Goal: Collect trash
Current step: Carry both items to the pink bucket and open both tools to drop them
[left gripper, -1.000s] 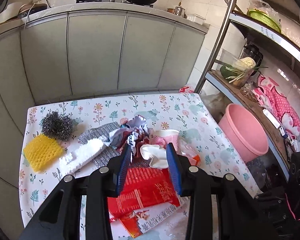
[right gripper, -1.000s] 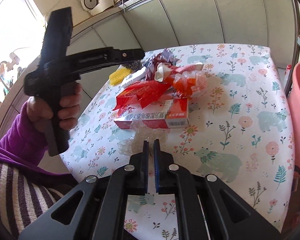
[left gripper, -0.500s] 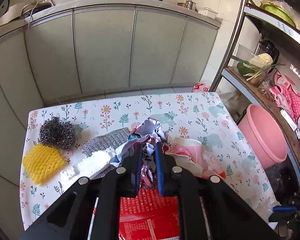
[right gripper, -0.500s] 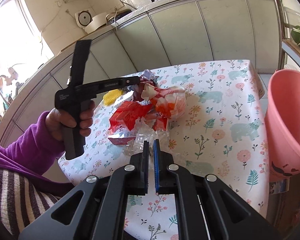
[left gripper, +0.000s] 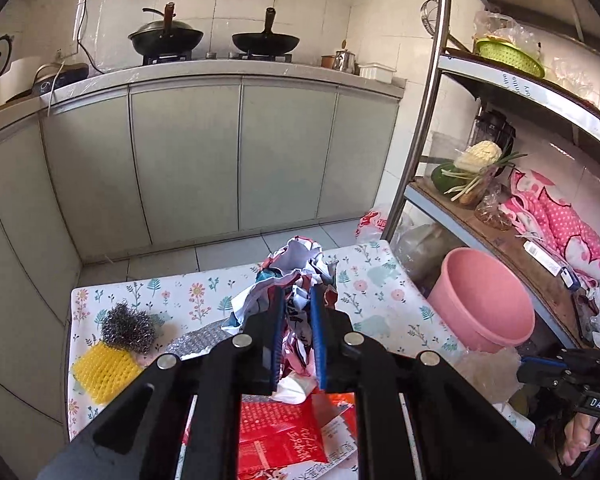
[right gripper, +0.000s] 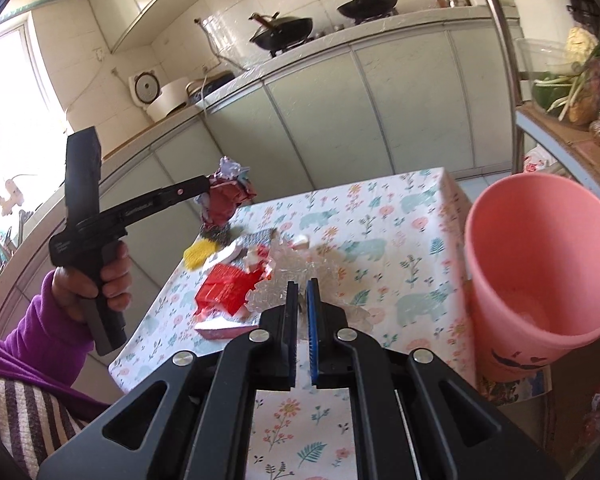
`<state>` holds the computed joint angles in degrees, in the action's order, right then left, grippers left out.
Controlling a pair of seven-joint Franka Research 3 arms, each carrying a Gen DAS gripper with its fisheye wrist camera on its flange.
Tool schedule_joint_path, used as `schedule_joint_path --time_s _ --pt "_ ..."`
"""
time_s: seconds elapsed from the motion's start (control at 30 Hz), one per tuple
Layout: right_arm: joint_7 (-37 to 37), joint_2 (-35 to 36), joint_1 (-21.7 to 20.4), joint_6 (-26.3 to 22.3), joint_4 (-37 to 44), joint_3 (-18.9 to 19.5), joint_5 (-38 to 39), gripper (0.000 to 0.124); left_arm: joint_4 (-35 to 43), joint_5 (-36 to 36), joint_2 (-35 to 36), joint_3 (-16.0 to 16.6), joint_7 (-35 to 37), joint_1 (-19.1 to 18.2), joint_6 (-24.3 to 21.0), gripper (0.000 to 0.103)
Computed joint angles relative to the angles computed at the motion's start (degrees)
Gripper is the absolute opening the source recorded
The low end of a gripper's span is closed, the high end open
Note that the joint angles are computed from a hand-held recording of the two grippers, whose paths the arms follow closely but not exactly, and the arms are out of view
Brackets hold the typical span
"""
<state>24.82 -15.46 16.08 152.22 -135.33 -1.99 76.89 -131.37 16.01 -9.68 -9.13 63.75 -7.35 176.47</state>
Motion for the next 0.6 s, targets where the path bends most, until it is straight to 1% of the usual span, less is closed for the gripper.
schedule_joint_path --time_s 0.07,0.13,0.27,0.33,0.47,0.6 --pt "-0.6 -0.4 -0.3 1.6 -0.1 -0.2 0.9 0.005 0.8 -0.6 0.6 -0.1 0.5 -0.9 0.5 0.012" --pt "-1.0 -0.7 -0.6 3.6 -0.3 -0.3 1.6 0.005 1.9 -2.6 1.5 0.6 2.4 -2.8 0.9 0.012" --pt "-1.6 -1.1 -1.3 7.0 -0.4 -1.0 3.3 0.005 4.7 -11.1 4.1 2.5 10.9 -8.1 0.9 0.012" --pt "-2.1 -0.9 -1.8 9.6 -0.4 -1.2 4.5 0.005 6.6 -15.8 5.8 2.2 15.6 -9.8 0.8 0.012" --pt "-3.1 0.0 -2.8 13.9 -0.2 -1.7 6.6 0.005 11.2 -24.7 9.7 -0.9 24.8 -10.5 0.2 0.012" --pt "-3.1 1.9 -4.1 17.1 0.8 -2.0 8.8 0.005 16.8 -28.5 14.5 -6.0 29.9 -8.8 -0.9 0.012"
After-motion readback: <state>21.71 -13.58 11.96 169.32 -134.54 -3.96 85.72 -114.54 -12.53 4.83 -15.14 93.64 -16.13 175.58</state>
